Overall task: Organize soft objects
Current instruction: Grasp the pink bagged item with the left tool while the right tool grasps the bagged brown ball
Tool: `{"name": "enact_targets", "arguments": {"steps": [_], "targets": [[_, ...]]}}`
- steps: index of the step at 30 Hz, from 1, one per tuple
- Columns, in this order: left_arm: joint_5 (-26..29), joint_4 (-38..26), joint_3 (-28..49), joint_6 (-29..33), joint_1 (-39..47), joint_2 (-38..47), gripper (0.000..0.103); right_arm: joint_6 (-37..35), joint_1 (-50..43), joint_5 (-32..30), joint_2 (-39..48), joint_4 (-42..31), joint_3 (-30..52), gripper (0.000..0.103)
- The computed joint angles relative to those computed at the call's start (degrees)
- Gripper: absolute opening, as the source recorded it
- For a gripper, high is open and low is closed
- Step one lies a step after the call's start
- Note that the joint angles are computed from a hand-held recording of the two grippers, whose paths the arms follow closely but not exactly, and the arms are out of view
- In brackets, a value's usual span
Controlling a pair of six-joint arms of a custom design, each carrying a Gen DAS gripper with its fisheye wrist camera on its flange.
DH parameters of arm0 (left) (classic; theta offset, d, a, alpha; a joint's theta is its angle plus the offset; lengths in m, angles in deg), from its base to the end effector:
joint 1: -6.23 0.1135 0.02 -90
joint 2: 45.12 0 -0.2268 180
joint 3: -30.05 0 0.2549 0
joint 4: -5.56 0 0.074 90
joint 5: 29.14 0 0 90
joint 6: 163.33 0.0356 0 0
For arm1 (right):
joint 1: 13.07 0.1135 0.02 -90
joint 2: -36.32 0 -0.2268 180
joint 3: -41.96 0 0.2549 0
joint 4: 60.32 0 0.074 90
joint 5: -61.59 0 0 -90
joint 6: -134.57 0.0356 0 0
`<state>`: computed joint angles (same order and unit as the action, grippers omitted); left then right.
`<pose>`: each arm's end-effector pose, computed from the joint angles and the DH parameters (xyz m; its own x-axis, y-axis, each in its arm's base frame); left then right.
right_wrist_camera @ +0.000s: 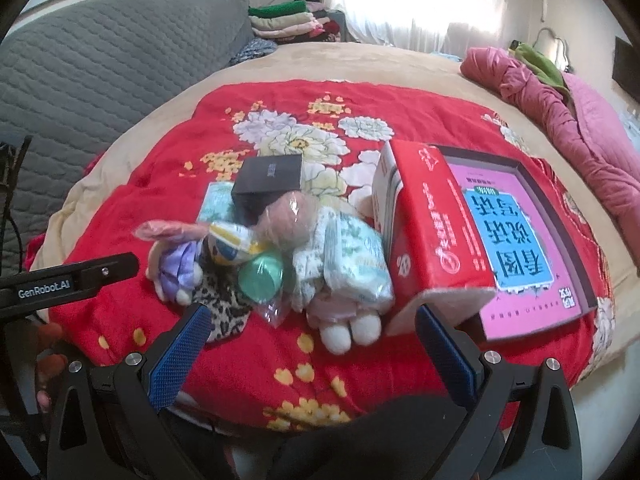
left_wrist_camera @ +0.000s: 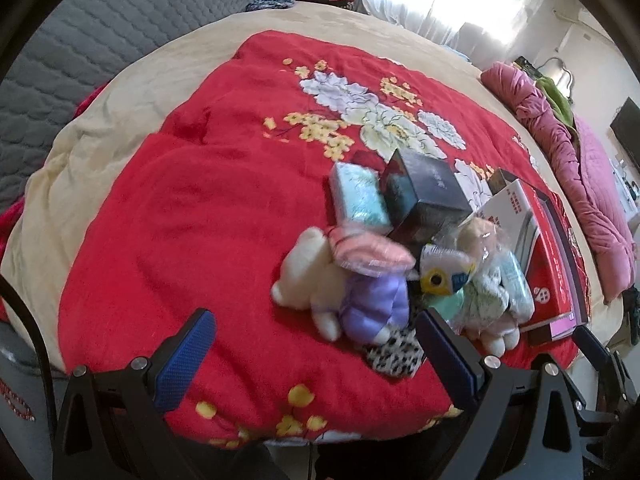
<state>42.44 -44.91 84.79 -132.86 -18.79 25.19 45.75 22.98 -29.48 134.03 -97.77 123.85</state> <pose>0.2158 -0.0883 0.1601 -0.6655 -0.5918 -0.4548 -0.5692 0.7966 -0.2036 0.2917 0.2131 0.1809 -0.6602 -0.4550 -0.5976 -0.5839 0.8113 0.0273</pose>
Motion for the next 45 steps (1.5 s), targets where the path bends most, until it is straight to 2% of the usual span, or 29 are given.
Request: {"name": "enact_targets", "arguments": {"steps": [6,11,15,22,28,34,36,38,42,45], "targets": [[0.82,3.96,4.32,4.52,2.46,7.24,0.101,0.04,-0.61,0.60,3.14,-0.20,3.31,0.102],[1.34,7.43,3.47,5.28,3.87,7.97,0.097,-1.36,-0.70,0.99,6.75,-0.10,7.16,0.102],[4.53,10.27,2.78,6.24,5.54,8.90,0.079,-2.27,-0.69,1.18,10.18,-1.03,11.20,0.102],[5.99,12.09,2.74,7.77,6.30,10.16,0.065,-3.67,0.10,2.26,18.23,-2.94,20.85,0.102],[7.99,13.80,2.14,8.73,7.48,10.68,0.059,-4.08,0.96,2.59,26.22,-6.48,30.71,0.101],[8.92,15.77,1.51,8.83,8.47,11.27,0.058,-6.14,2.01,3.33,33.32,-10.57,39.19,0.100],[9.78,16.26,0.86,8.68,8.99,10.86,0.058,-7.41,2.42,3.33,35.14,-11.32,41.06,0.093],[10.03,16.62,0.52,8.82,9.40,10.77,0.058,-8.45,2.78,3.48,36.64,-12.34,42.49,0.077],[10.59,17.38,-0.20,9.01,10.13,10.39,0.058,-9.69,2.96,3.26,35.42,-10.06,39.94,0.070],[10.96,17.85,-0.26,9.22,10.64,10.67,0.058,-10.16,2.69,1.26,34.98,-9.45,39.11,0.057]]}}
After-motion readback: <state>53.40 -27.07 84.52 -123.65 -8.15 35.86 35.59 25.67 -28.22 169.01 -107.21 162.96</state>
